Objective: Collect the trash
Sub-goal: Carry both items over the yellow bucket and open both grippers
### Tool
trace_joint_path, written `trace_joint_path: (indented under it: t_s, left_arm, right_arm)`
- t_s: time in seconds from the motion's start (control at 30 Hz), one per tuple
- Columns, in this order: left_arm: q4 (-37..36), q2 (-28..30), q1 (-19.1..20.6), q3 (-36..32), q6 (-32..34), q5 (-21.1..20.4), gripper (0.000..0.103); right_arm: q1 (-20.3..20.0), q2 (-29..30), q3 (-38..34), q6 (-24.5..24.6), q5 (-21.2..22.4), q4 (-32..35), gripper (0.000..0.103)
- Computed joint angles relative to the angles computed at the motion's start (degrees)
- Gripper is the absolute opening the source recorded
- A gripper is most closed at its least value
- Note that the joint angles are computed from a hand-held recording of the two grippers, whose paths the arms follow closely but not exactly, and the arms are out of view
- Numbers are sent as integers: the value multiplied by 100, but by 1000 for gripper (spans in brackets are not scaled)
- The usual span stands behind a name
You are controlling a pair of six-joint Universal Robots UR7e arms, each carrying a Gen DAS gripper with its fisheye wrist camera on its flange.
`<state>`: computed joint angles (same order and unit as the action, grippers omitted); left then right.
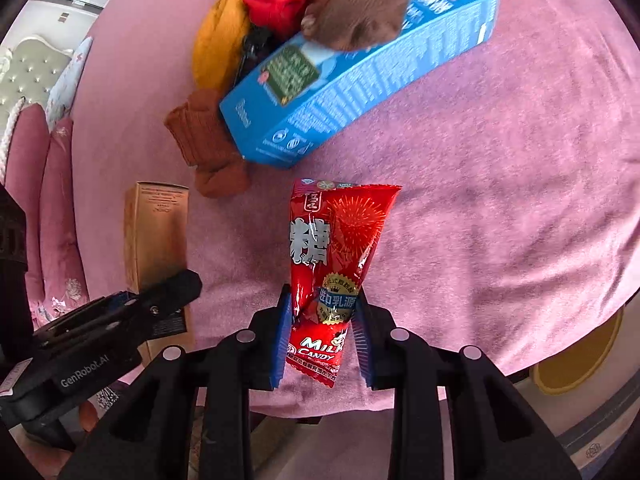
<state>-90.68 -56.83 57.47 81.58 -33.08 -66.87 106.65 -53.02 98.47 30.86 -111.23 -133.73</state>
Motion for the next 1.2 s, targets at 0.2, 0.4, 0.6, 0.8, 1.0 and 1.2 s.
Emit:
trace_joint_path:
  t_s: [0.2, 0.4, 0.6, 0.8, 1.0, 1.2]
  left_arm:
    - [-206, 174, -293, -69, -66, -131, 39]
    - [-98, 698, -686, -444, 109, -168, 39]
    - [-50, 1360, -1182, -794, 402, -526, 39]
    - [-186, 2138, -1768, -1128, 678, -1064, 39]
    - [-128, 3025, -2312, -1609, 1074, -1641, 39]
    - [108, 3556, -2776, -1863, 1446, -2013, 39]
  right_arm:
    - [-71, -551, 348, -259, -51, -269, 28]
    - [-221, -1438, 1034, -301, -174, -494, 28]
    - [-703, -2799, 1948, -81, -269, -538, 28]
    - [-1222, -4194, 2699, 121, -504, -433, 28]
    - [-2119, -5790, 3541, 243, -444, -272, 28]
    - [-3164, -7370, 4189, 90, -130, 160, 28]
